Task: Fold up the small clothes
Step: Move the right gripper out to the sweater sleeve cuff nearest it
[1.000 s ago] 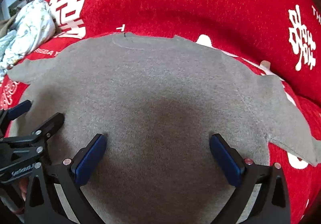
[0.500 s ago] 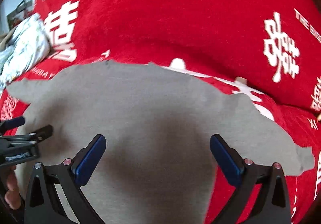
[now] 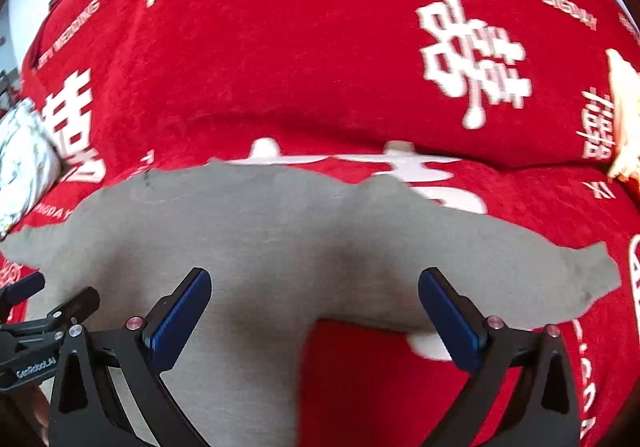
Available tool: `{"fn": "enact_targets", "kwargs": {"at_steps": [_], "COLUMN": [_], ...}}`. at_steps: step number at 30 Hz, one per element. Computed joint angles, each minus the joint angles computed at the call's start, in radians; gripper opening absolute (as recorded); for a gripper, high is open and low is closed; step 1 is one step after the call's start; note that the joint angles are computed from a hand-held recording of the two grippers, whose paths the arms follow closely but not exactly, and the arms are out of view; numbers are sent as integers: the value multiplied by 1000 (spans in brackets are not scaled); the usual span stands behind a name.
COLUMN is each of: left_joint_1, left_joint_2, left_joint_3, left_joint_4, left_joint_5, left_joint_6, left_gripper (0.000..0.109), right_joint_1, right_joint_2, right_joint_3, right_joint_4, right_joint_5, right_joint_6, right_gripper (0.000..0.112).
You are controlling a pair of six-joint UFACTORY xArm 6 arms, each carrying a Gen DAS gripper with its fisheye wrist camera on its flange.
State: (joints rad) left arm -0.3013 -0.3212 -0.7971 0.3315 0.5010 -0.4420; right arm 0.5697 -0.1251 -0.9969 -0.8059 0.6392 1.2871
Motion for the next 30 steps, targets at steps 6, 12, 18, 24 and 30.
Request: {"fn": "enact_targets", "kwargs": {"at_steps": [6, 12, 18, 24, 30], "left_joint_1": [-76, -136, -173, -192, -219], "left_joint_2": [58, 98, 135, 174, 214], "left_joint_3": [-66, -117, -155, -179, -197], "left_joint_4": [-34, 9, 16, -16, -22], "left_joint_5": [49, 81, 77, 86, 80], "left_joint_6": [28, -8, -15, -16, -16], "left_gripper": [103, 103, 103, 103, 103], "right_joint_1": [-62, -123, -243, -366, -469], "right_joint_2": [-53, -120, -220, -298, -335], "right_joint_3": [55, 123, 254, 358, 433], "right_joint_4": [21, 46, 103, 149, 217], "right_joint_5": [-33, -35, -69, -77, -122], "right_joint_6": [12, 4, 18, 26, -6], "right_gripper": [103, 103, 103, 103, 103]}}
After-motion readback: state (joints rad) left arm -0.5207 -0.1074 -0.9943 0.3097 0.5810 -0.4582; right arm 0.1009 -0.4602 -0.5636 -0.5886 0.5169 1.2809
